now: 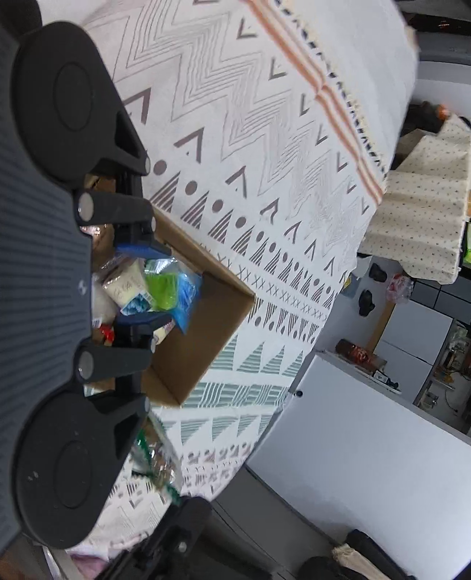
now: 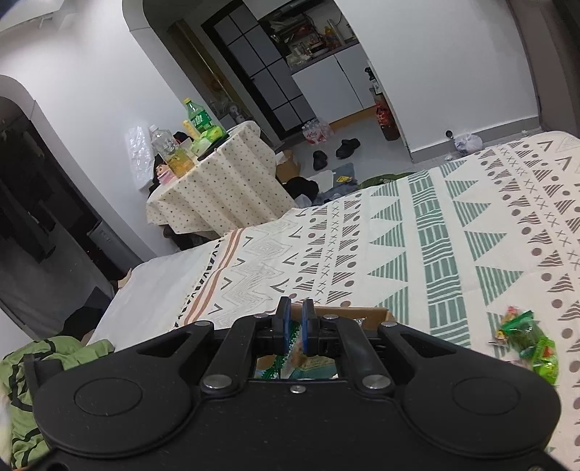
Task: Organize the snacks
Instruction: 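Open both tools to drop the packets into the box, then withdraw both tools toward the orange packet and green packets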
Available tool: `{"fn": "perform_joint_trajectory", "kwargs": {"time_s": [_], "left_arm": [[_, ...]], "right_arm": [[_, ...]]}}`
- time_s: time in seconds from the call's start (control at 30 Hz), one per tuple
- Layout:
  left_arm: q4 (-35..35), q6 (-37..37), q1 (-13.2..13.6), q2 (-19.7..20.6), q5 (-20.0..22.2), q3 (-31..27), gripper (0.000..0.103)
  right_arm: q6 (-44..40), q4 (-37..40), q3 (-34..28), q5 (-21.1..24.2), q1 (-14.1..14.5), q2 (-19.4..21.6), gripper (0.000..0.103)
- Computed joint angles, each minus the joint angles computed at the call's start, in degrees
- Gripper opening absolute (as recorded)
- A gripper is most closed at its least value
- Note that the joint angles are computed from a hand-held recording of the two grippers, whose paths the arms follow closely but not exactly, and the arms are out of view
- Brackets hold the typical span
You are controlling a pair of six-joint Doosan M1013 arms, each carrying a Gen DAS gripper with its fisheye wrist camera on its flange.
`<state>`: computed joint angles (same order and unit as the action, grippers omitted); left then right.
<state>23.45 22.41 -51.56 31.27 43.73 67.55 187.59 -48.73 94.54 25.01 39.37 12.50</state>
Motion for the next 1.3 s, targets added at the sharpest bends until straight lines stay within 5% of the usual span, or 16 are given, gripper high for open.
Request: {"fn": "perform_joint_trajectory", "kwargs": {"time_s": [0.2, 0.27, 0.33, 0.57, 0.97, 1.3], "left_arm": [[-1.06, -1.42, 0.75, -0.92, -0.88, 1.61, 0.049], [-1.70, -1.23, 0.90, -1.13, -1.45, 1.99, 0.055], [-2.12, -0.94, 0.92, -1.11, -1.54, 2.00, 0.061], [-2.59, 0.45, 0.14, -0.60, 0.33, 1.06, 0.080], [-1.47, 1.82, -3.02, 0.13, 1.25, -1.03, 0.089], [-0.67, 3.90, -5.59, 1.48, 3.48, -4.18, 0.093]], "right_arm": [[-2.47, 2.72, -1.32, -0.56, -0.07, 1.42, 0.010], [-1.87, 1.49, -1.84, 1.81, 0.45, 1.77, 0.032], [-0.68, 0.17, -1.89, 4.21, 0.98, 1.72, 0.043], [3.96, 0.43, 2.07, 6.09, 1.40, -0.80, 0.056], [7.81, -2.06, 7.66, 11.84, 2.83, -5.72, 0.086], [12.77, -5.61, 13.11, 14.55, 3.03, -10.54, 0.095]]}}
